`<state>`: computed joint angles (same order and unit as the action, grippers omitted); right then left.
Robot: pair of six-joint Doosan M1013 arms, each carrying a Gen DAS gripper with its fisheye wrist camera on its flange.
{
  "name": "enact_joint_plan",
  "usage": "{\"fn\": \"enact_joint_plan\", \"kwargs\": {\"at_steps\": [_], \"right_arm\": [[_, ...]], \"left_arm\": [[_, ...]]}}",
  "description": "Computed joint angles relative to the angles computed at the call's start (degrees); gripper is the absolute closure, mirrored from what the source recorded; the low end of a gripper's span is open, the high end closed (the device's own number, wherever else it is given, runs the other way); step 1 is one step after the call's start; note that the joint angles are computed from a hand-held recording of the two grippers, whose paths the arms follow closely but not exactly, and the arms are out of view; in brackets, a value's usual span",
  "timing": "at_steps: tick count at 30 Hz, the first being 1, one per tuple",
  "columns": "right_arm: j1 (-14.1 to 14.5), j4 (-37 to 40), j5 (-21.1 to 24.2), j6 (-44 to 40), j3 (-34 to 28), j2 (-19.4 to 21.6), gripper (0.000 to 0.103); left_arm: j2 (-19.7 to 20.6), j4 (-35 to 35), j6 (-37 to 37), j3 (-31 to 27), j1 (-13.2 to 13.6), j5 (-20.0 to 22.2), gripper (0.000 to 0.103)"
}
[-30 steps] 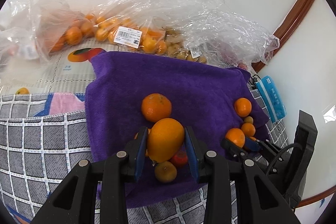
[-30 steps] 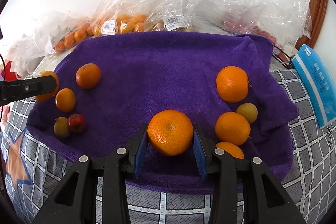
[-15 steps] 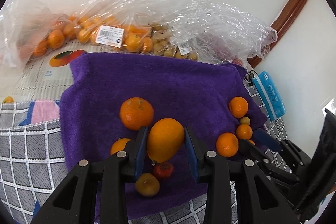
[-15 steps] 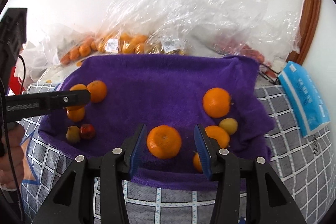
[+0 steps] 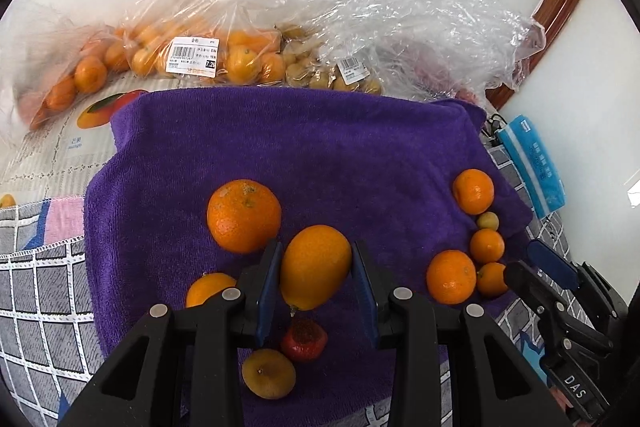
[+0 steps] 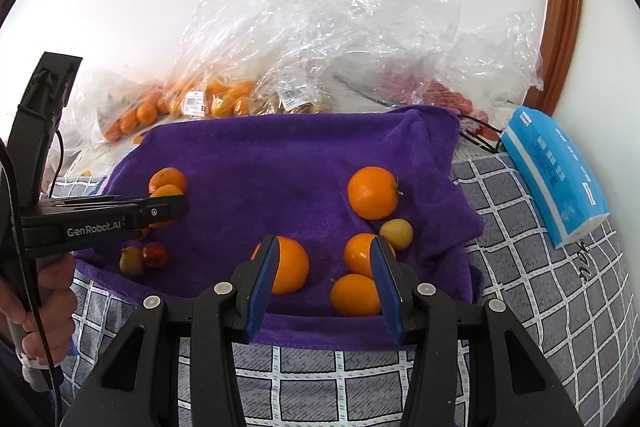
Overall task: Organize fruits
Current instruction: 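Open the left tool to release the oval orange on the towel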
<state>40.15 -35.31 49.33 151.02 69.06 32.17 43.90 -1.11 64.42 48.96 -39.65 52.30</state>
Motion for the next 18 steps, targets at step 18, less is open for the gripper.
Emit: {"fn": "enact_joint_plan", "kwargs": {"at_steps": [18], "right_arm": [[-0.49,1.13,0.71,1.15,0.69,0.06,0.056]], "left_arm": [[1.30,2.49,0.30,-1.95,-0.99,2.83,0.069]]}}
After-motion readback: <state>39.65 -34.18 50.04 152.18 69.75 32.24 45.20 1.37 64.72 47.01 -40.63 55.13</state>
